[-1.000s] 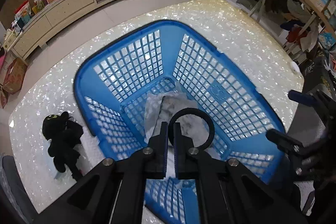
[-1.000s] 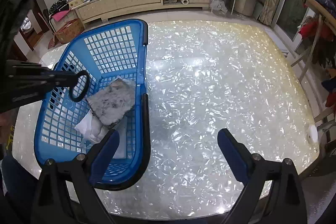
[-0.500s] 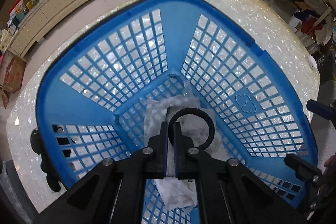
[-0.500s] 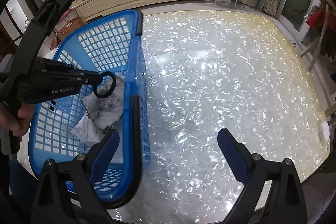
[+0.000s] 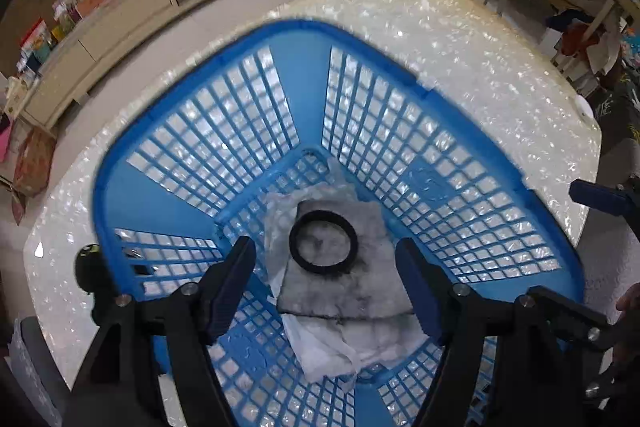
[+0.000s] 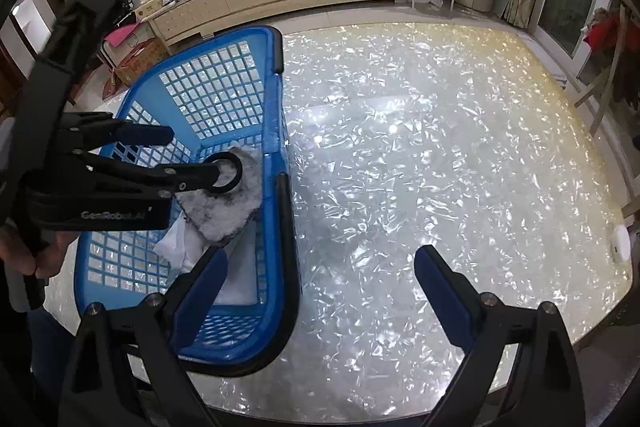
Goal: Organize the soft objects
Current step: 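Carry the black ring into the basket and open the left gripper, then move the right gripper to the white waffle towel and grasp its edge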
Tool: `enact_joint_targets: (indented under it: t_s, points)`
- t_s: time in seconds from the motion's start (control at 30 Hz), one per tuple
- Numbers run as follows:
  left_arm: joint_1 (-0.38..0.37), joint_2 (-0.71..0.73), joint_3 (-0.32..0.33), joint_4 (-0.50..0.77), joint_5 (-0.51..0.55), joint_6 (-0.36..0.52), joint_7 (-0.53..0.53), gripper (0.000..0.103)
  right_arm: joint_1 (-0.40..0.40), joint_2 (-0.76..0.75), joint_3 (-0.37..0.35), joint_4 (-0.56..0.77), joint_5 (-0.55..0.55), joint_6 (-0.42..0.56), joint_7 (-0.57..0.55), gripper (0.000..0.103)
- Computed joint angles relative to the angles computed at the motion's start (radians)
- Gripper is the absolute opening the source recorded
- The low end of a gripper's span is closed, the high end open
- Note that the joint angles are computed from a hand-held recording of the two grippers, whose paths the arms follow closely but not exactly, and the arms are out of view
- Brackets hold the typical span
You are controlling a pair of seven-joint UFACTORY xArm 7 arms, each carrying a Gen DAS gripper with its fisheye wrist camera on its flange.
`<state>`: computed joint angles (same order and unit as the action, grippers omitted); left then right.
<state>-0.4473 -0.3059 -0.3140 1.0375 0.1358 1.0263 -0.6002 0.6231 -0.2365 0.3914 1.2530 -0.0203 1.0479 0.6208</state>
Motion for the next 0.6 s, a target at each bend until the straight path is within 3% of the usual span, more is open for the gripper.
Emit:
enact_joint_targets:
  t_s: [0.33,0.43,0.6]
  points:
    - [0.007,-0.174,-0.033,-0.01,0.015,0.075,-0.056,0.088,0.008,-0.025,0.035,0.045,-0.039,0.039,0.045,0.094]
    - [0.01,-0.257,-0.026,-0.061,-0.018,0.062,-0.052,0.09,0.012,-0.026,0.046,0.061,-0.051,0.044,0.055,0.094]
    - [0.025,-0.4,-0.048,-0.139,-0.028,0.104,-0.06,0.103,0.026,-0.008,0.074,0.098,-0.08,0.049,0.086,0.094]
